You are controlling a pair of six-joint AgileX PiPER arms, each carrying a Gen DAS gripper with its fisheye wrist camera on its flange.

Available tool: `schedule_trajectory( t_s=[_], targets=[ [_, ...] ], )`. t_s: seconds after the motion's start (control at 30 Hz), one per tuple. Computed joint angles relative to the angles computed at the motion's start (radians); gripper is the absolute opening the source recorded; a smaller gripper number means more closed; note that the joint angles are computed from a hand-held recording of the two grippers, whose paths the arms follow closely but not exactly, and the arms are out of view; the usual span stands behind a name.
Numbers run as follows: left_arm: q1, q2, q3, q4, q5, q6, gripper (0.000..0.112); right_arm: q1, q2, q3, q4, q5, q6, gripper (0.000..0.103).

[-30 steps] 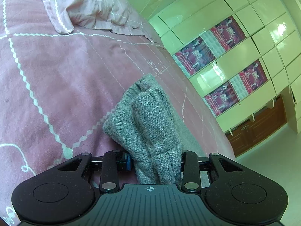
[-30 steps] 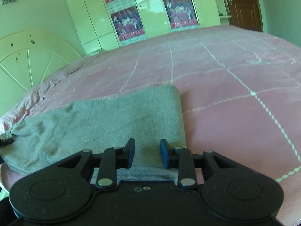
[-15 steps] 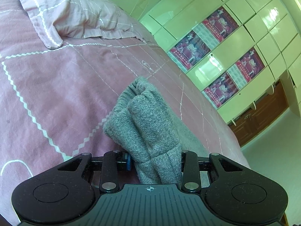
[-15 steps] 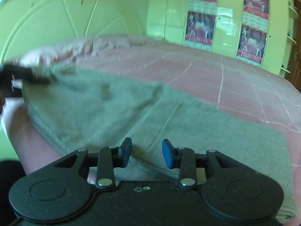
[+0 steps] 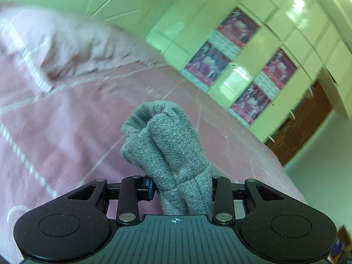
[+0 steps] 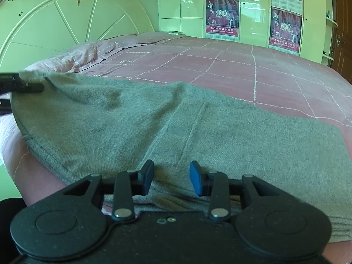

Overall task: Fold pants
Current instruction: 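Grasp the leg cuffs with the left tool and hold them, then grasp the cuffs with the right tool while the left tool releases them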

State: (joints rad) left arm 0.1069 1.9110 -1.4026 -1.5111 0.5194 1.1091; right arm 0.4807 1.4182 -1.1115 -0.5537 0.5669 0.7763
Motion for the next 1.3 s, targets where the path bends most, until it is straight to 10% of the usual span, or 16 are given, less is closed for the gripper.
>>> schedule_trajectory(
  t_s=[0.23, 0.6, 0.7, 0.87, 1.3],
  targets=[
    [-0.176, -0.119, -0.173, 0.342, -0.013, -0.193, 0.035, -0.266, -0.208, 0.133, 0.436, -0.212, -0.182, 0.032],
    [-0.686, 0.087, -0.542, 0.963, 0.03, -0.705, 0.036, -1.118, -0.436, 0.269, 1.39, 0.009, -1.103, 0.039],
    [-0.807, 0.219, -0.685, 1.206, 0.135, -0.94, 0.052, -1.234, -0.435, 0.317, 1.531, 0.058, -1.223, 0.041],
    [-0.842, 0.036, -0.368, 1.212, -0.044, -0.99, 0.103, -1.293, -0.395, 0.342, 1.707, 0.141, -1.367, 0.044],
    [-0.534, -0.405, 0.251, 0.897, -0.105, -0.587, 0.103, -1.202, -0.346, 0.305, 1.723, 0.343, -1.255, 0.055]
  ],
)
